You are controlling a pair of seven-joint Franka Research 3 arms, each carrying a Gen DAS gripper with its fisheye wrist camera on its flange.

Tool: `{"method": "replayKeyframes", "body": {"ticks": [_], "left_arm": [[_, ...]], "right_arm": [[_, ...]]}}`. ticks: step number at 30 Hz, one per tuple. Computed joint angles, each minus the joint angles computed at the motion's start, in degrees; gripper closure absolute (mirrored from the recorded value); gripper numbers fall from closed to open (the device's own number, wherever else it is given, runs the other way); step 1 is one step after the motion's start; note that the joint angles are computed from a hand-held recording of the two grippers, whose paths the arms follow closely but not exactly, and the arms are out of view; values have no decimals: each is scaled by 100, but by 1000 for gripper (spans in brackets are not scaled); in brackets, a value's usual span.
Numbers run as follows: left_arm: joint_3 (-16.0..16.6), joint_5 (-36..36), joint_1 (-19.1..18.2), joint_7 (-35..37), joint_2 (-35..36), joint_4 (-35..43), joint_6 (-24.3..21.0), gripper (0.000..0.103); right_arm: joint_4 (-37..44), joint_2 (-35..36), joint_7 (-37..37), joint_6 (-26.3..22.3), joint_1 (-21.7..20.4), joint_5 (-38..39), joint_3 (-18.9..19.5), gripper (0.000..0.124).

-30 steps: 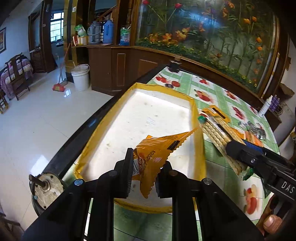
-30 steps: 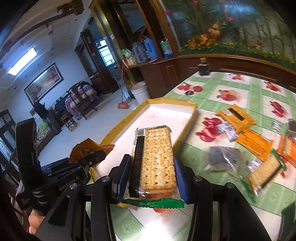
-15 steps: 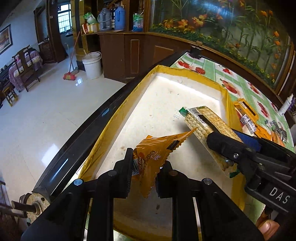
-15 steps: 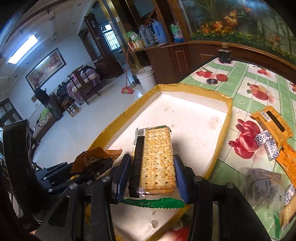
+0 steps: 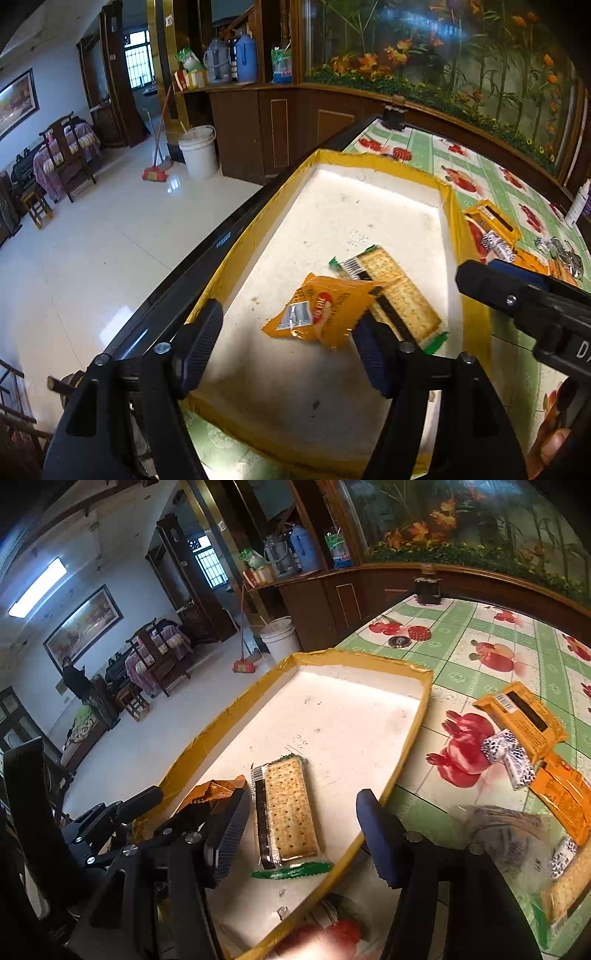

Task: Organize snacks
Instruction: 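Carry both snacks over the tray box and open both tools to drop them, then return both tools to the table, right tool toward the dark green wrapper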

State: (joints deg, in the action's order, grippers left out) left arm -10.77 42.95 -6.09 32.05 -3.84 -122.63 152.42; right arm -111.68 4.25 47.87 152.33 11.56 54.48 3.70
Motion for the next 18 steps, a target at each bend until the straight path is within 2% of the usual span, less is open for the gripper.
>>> {"method": "replayKeyframes", "body": {"ticks": [2,7,18], "left_arm": [[-47,185,-16,-149,-70,-10,-9,28],[-147,396,-78,-281,-226,-28,-12,23],[-353,517,-277,-306,-332,28,-76,23]], "right_arm": [[-186,-196,-50,12,-64,141,-58,55],[-754,-737,-217,167,-121,481,-253,55],[-2026,-1861,-361,523,-223,720,-849,52]]}}
